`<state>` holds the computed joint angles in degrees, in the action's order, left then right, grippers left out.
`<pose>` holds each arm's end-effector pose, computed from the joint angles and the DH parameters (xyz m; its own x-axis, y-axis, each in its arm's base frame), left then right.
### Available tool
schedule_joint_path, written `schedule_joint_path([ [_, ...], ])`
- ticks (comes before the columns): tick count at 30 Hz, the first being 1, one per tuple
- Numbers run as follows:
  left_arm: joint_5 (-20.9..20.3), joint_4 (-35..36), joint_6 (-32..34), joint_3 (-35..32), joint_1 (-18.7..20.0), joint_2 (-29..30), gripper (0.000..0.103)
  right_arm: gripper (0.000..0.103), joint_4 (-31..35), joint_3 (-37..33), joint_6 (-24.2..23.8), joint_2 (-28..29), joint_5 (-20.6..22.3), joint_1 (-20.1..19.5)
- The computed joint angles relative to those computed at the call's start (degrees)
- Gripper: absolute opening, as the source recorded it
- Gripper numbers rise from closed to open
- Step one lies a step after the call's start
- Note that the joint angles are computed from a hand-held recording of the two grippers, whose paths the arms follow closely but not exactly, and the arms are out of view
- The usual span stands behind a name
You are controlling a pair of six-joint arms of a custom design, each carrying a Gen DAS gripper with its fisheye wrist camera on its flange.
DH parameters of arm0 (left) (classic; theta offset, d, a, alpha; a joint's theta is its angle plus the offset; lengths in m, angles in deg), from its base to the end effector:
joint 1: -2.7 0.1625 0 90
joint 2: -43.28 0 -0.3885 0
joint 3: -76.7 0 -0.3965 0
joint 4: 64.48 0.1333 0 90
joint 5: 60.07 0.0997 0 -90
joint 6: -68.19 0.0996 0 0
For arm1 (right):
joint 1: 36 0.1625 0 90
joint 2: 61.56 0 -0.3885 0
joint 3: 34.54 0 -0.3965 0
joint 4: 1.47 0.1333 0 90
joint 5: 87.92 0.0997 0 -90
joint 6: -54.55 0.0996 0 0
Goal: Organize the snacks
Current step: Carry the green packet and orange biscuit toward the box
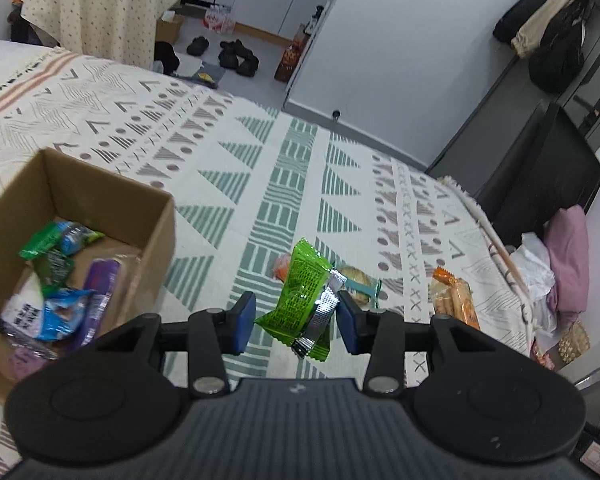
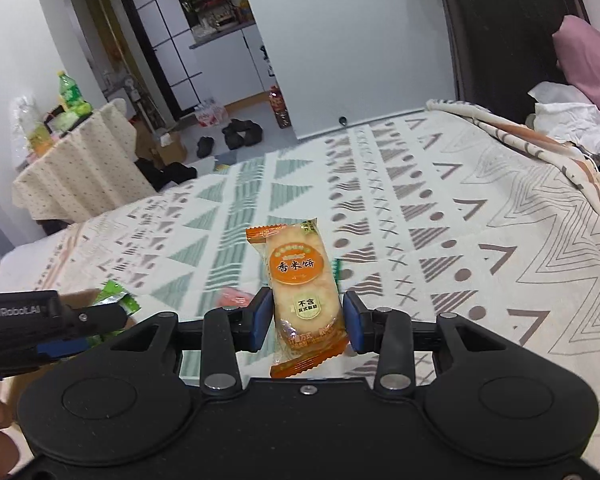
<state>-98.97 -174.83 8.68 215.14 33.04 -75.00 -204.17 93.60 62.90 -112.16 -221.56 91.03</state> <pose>-0.1421 -0.3274 0.3058 -0.9058 -0.1610 -0.3920 0.1626 0.7222 -0.6723 0.3257 -0.3245 0.0740 -0.8799 -0.0225 0.4746 -0.3685 0.6630 -0.6517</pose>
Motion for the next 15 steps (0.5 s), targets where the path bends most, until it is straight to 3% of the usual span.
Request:
schedule_joint_path([
  [8,1.1,8.3,-3.6,-1.5,-3.5,-7.7,0.042,0.038,2.4,-2.5,4.1,1.0,-1.0,5.2],
  [15,1.6,13.2,-4.9,-3.3,-4.3,-13.3,0.043,0.038,4.2,-5.5,6.1,2.5,-1.0,8.2],
])
